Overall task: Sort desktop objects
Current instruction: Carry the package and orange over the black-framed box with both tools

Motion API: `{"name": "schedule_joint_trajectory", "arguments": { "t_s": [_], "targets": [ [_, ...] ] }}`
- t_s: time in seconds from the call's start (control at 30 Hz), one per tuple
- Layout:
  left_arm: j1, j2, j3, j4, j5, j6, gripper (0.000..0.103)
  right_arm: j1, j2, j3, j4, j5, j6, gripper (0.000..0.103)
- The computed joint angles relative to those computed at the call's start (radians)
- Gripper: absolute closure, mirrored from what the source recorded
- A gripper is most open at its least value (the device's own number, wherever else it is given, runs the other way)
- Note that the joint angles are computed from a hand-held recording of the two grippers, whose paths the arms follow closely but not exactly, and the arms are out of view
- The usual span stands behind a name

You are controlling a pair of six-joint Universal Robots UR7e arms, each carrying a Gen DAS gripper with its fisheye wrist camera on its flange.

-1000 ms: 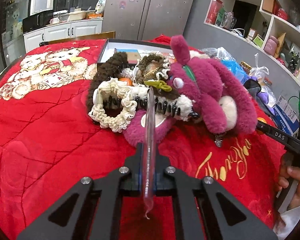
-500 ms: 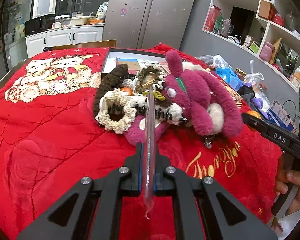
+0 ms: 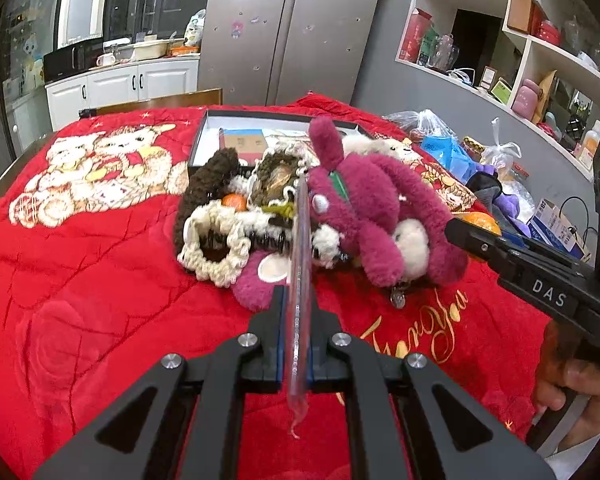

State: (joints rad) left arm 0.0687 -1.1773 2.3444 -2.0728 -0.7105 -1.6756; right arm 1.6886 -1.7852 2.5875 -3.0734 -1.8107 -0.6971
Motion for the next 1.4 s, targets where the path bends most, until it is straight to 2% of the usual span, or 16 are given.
{"name": "schedule_joint_trajectory", "arguments": {
  "t_s": [0.2,0.33,0.4,0.5,0.63,0.7,0.77,0.83,0.93,1.07,1.2,1.3,1.4],
  "targets": [
    [0.04,-0.025,-0.032,0.003,0.028,0.071,0.096,0.017,0.03,-0.041,0.009,0.014,0.035,0.063],
    [0.087,-0.018,-0.097,0.091,0.064,0.112,0.096,0.052,0.08,-0.094,0.022,0.008,0.065,0.063],
    [0.107,-0.022,-0.104,0.075,0.074,0.142,0.096,0.069,0.107,-0.122,0.029,0.003,0.08,0.063],
    [0.145,-0.028,-0.115,0.02,0.086,0.207,0.096,0.1,0.154,-0.162,0.028,-0.023,0.093,0.063],
    [0.204,-0.016,-0.167,0.009,0.101,0.303,0.096,0.133,0.202,-0.216,0.056,-0.039,0.103,0.063],
    [0.231,-0.007,-0.189,-0.013,0.111,0.354,0.096,0.157,0.228,-0.242,0.055,-0.063,0.096,0.063],
    [0.264,0.005,-0.223,-0.005,0.125,0.39,0.096,0.192,0.269,-0.268,0.015,-0.126,0.077,0.063],
    [0.293,0.014,-0.244,-0.043,0.134,0.449,0.096,0.214,0.298,-0.286,-0.023,-0.159,0.054,0.063],
    [0.342,0.031,-0.279,-0.116,0.152,0.551,0.096,0.222,0.326,-0.337,-0.005,-0.16,0.032,0.063],
    [0.413,0.067,-0.334,-0.206,0.168,0.678,0.096,0.23,0.419,-0.405,-0.083,-0.225,-0.026,0.063],
    [0.492,0.121,-0.41,-0.28,0.173,0.812,0.096,0.214,0.499,-0.488,-0.063,-0.226,-0.029,0.063],
    [0.551,0.164,-0.452,-0.385,0.153,0.918,0.096,0.199,0.57,-0.556,-0.05,-0.228,-0.032,0.063],
    [0.592,0.192,-0.467,-0.463,0.139,0.974,0.096,0.178,0.636,-0.624,-0.018,-0.216,-0.018,0.063]
  ]
}}
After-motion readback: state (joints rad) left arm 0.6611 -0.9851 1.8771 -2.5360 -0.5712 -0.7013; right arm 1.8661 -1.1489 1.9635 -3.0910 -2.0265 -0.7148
